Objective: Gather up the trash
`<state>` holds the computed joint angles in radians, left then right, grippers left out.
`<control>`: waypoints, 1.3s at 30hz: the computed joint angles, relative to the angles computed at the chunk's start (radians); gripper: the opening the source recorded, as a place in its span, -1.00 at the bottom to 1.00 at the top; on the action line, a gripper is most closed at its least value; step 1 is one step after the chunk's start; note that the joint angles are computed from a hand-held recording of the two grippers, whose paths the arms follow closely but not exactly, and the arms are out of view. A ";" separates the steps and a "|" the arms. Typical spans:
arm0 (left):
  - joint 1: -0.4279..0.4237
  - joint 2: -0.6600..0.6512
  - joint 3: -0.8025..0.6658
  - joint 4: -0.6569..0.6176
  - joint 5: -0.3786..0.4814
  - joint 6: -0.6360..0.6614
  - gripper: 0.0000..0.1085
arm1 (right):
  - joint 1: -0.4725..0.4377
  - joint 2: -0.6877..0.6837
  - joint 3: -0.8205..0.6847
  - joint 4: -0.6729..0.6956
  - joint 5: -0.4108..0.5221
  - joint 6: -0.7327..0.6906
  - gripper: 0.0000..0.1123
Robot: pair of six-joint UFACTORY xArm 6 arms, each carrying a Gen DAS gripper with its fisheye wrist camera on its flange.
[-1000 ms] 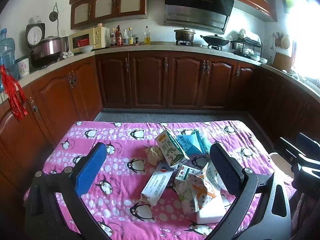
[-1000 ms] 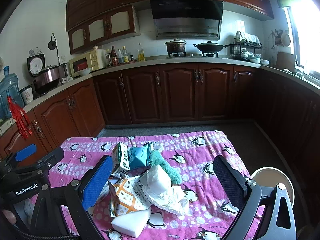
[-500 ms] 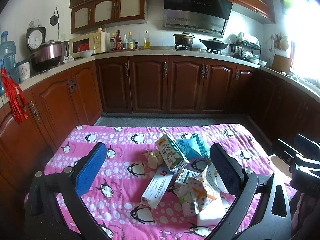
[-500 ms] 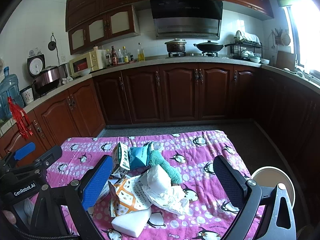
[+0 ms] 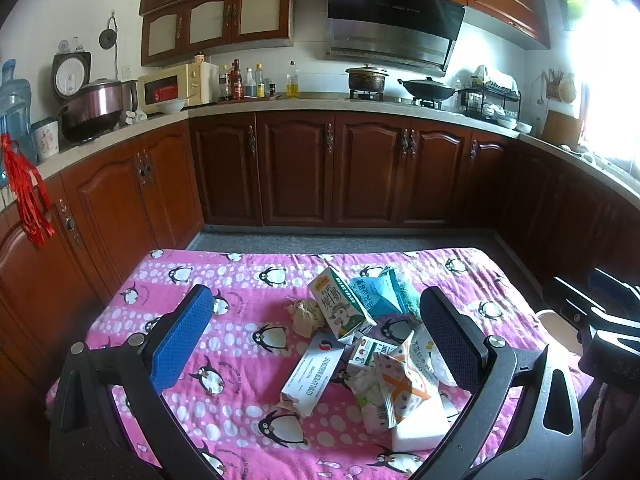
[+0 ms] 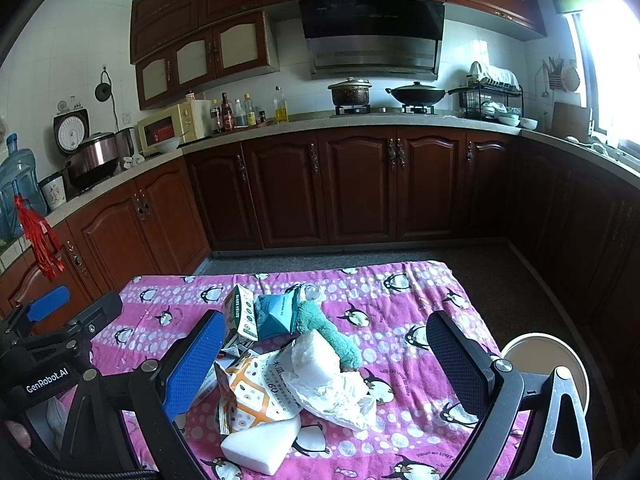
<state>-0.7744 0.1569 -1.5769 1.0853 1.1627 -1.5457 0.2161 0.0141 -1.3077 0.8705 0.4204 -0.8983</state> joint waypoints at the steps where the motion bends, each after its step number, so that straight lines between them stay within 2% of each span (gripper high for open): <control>1: 0.000 0.000 0.000 0.001 0.000 -0.002 0.89 | 0.001 0.000 0.001 0.000 -0.002 0.000 0.77; 39: 0.010 -0.002 0.022 -0.034 -0.018 -0.019 0.89 | -0.017 0.011 0.005 -0.025 0.025 0.021 0.78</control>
<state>-0.7649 0.1550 -1.5547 1.0517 1.1444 -1.5644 0.1987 0.0250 -1.3024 0.8457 0.4457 -0.8771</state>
